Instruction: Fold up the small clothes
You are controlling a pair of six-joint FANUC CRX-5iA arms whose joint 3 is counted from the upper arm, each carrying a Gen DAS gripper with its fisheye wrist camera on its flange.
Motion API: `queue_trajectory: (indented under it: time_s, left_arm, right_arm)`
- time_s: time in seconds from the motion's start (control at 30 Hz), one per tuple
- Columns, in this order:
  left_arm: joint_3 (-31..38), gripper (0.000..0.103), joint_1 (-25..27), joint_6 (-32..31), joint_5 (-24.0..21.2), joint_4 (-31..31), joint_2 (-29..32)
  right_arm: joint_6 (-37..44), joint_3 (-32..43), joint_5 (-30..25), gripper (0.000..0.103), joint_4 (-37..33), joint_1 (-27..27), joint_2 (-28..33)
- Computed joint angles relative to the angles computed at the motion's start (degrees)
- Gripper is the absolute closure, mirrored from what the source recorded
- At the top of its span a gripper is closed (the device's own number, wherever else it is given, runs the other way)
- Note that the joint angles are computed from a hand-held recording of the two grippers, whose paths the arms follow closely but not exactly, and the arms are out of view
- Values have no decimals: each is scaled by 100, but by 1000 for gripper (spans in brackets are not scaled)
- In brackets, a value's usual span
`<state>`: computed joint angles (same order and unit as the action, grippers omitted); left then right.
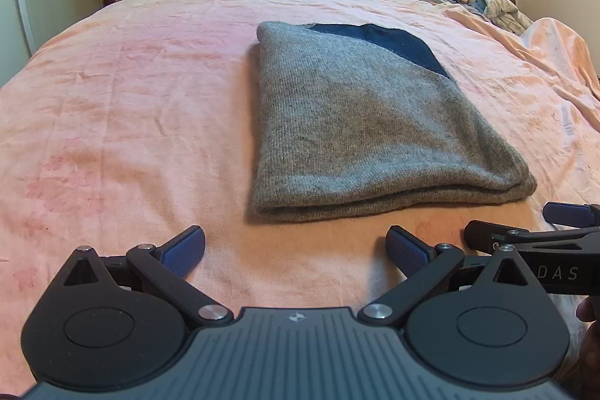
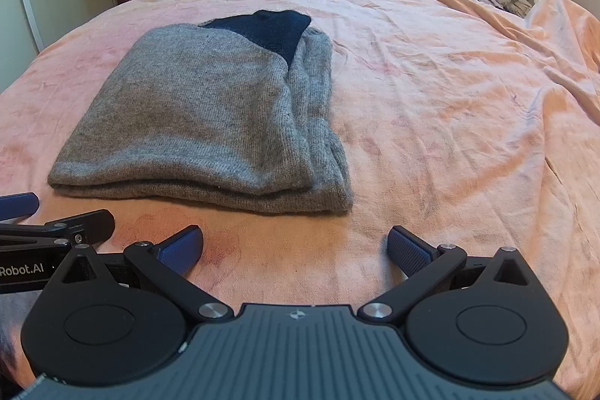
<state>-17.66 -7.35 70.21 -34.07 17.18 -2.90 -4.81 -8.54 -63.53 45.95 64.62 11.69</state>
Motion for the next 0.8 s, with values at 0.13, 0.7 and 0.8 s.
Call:
queue_trajectory:
  time_s: [0.13,0.7,0.8]
  left_arm:
    - [0,0,-1,5,-1,-2,-1]
    - [123,0,80,301,-299,-24,-133]
    - [83,0,55,277,-234,-52,-199]
  right_arm:
    - [11,7,0,0,-7,-4,0]
    - [263,187,-124,0,-316,1,-114]
    - [221,182,-189,0,-231,30,-117]
